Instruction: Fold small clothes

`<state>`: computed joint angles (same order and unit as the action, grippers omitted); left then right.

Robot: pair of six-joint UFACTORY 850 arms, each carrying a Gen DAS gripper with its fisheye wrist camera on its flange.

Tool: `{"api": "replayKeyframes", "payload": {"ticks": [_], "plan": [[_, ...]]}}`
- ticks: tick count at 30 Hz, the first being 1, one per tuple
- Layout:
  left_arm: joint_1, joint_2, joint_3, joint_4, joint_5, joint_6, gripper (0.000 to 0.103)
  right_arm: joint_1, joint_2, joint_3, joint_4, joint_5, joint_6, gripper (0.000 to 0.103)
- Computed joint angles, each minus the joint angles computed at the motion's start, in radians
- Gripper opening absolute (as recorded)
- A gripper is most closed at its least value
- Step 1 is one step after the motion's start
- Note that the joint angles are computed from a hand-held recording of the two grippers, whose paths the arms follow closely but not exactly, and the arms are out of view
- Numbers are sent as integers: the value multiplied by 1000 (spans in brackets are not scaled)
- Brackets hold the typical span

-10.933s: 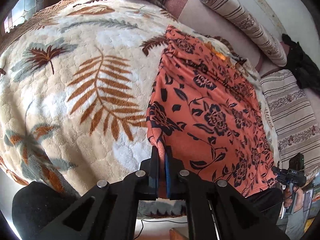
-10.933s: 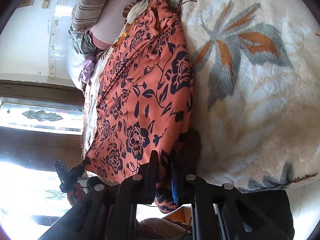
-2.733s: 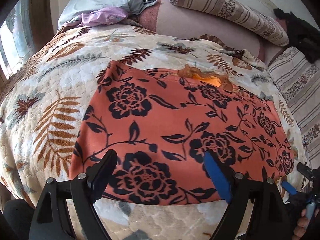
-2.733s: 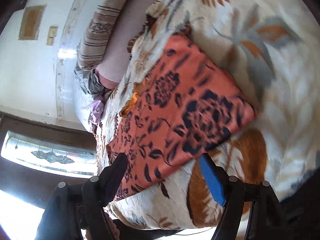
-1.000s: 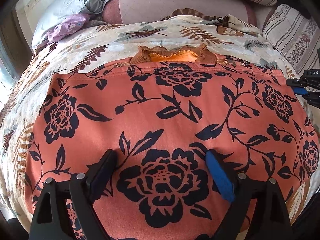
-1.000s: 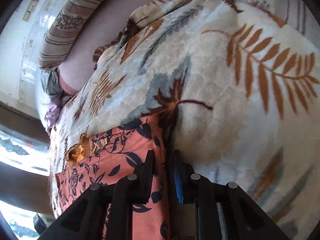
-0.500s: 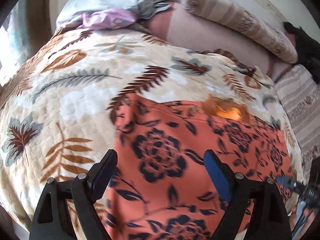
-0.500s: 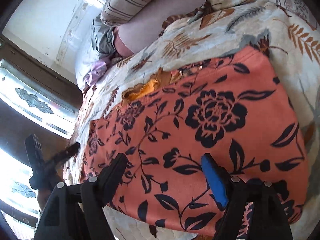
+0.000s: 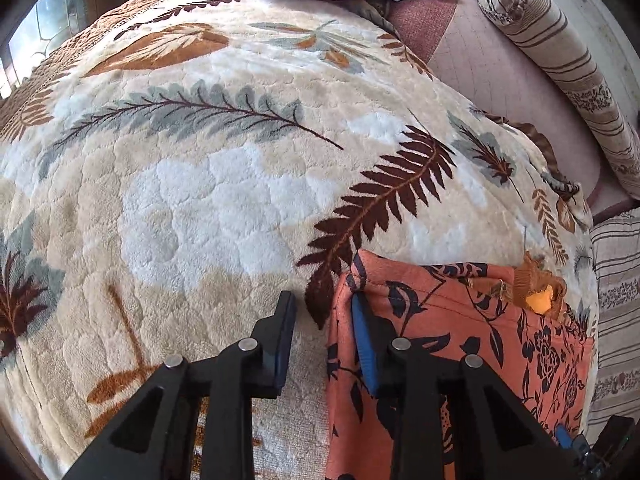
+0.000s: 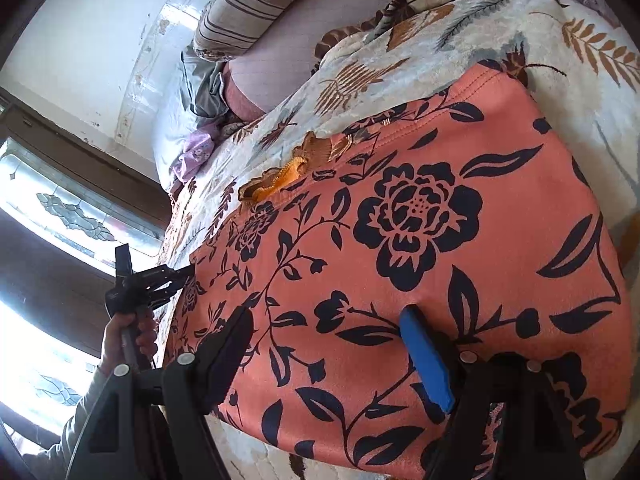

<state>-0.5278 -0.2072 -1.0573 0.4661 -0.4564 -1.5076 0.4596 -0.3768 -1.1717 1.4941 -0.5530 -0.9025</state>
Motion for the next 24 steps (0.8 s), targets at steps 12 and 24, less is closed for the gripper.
{"api": "replayKeyframes", "payload": {"ticks": [12, 24], "plan": [[-306, 95, -20, 302, -338, -214, 66, -65, 37, 24, 66, -33, 52, 79], [-456, 64, -4, 221, -395, -302, 66, -12, 251, 253, 205, -29, 57, 79]]}}
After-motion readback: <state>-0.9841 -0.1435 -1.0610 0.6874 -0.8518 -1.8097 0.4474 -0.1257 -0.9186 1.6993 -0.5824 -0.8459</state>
